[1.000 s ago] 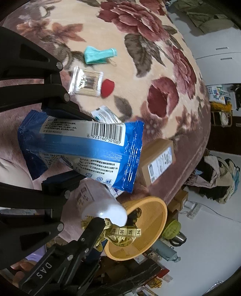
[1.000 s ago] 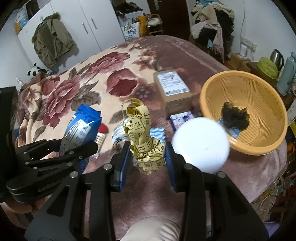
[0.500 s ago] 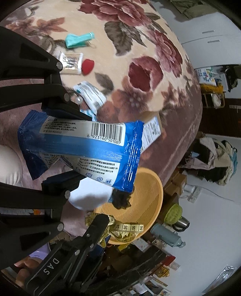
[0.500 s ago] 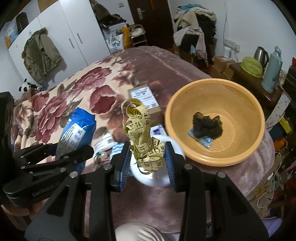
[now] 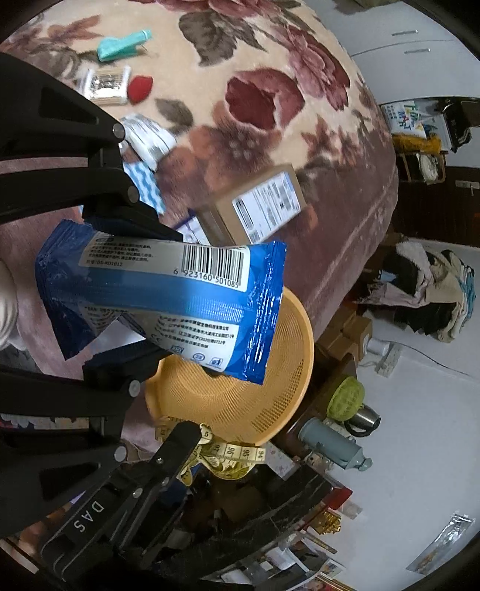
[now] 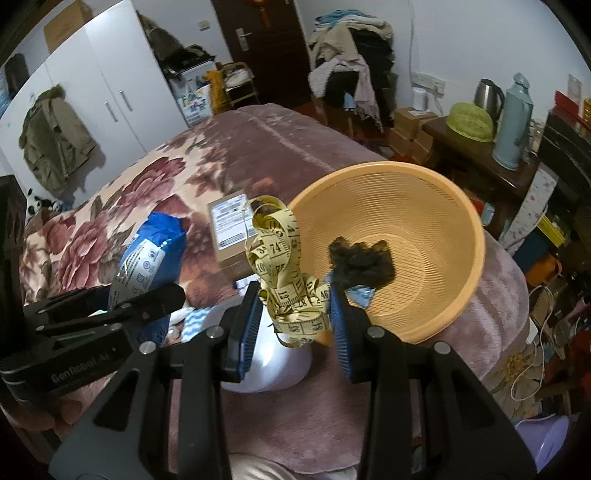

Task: Organize soft objects
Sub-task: 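Open both tools to drop the wipe pack and tape measure into the basket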

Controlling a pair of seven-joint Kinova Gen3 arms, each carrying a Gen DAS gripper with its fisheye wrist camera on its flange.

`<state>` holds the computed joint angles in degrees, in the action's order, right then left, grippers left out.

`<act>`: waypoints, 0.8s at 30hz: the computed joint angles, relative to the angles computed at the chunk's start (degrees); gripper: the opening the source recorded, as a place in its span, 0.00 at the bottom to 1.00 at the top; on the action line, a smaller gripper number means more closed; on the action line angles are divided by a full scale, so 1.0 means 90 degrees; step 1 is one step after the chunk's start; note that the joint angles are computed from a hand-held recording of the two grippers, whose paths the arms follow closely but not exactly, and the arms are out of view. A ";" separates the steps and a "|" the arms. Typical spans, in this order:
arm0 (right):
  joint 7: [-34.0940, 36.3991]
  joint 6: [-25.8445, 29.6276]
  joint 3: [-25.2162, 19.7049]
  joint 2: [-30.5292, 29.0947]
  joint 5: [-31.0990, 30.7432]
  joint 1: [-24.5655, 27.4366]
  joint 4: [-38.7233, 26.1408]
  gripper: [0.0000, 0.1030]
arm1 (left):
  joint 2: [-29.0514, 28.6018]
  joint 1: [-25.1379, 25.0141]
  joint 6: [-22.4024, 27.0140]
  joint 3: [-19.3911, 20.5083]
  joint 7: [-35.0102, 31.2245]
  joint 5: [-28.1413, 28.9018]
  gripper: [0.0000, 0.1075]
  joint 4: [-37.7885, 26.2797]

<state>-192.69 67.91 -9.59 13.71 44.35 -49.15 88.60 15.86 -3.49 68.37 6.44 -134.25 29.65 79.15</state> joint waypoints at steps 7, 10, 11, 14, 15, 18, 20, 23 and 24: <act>-0.0223 0.0084 0.0003 -0.0248 0.0000 0.0212 0.0302 0.36 | 0.0350 0.0303 0.0093 0.0189 0.0335 0.0027 0.47 -0.0367; -0.0349 0.0137 -0.0023 -0.0310 0.0002 0.0309 0.0398 0.37 | 0.0493 0.0512 -0.0024 0.0290 0.0450 0.0003 0.47 -0.0449; -0.0433 0.0148 -0.0027 -0.0355 0.0026 0.0337 0.0460 0.37 | 0.0516 0.0549 -0.0069 0.0318 0.0453 0.0008 0.47 -0.0442; -0.0695 0.0186 -0.0065 -0.0487 0.0122 0.0430 0.0658 0.38 | 0.0667 0.0742 -0.0258 0.0409 0.0569 0.0023 0.47 -0.0481; -0.0791 0.0131 -0.0077 -0.0545 0.0172 0.0481 0.0753 0.38 | 0.0722 0.0788 -0.0271 0.0432 0.0621 0.0019 0.49 -0.0520; -0.1195 -0.0075 -0.0155 -0.0735 0.0232 0.0697 0.1051 0.48 | 0.0848 0.0885 -0.0302 0.0493 0.0774 0.0026 0.74 -0.0597; -0.1335 0.0007 -0.0199 -0.0759 0.0214 0.0723 0.1070 0.81 | 0.0754 0.0849 -0.0491 0.0506 0.0728 0.0088 0.87 -0.0451; -0.1546 0.0245 -0.0319 -0.0764 0.0354 0.0674 0.1115 1.00 | 0.0637 0.0801 -0.0606 0.0487 0.0608 0.0044 0.91 -0.0345; -0.1525 0.0303 -0.0341 -0.0744 0.0327 0.0680 0.1078 1.00 | 0.0584 0.0784 -0.0672 0.0472 0.0573 0.0033 0.93 -0.0291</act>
<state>-206.41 70.64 -12.66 7.01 47.29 -43.03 98.30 21.12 3.56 62.32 10.69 -129.09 29.94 76.53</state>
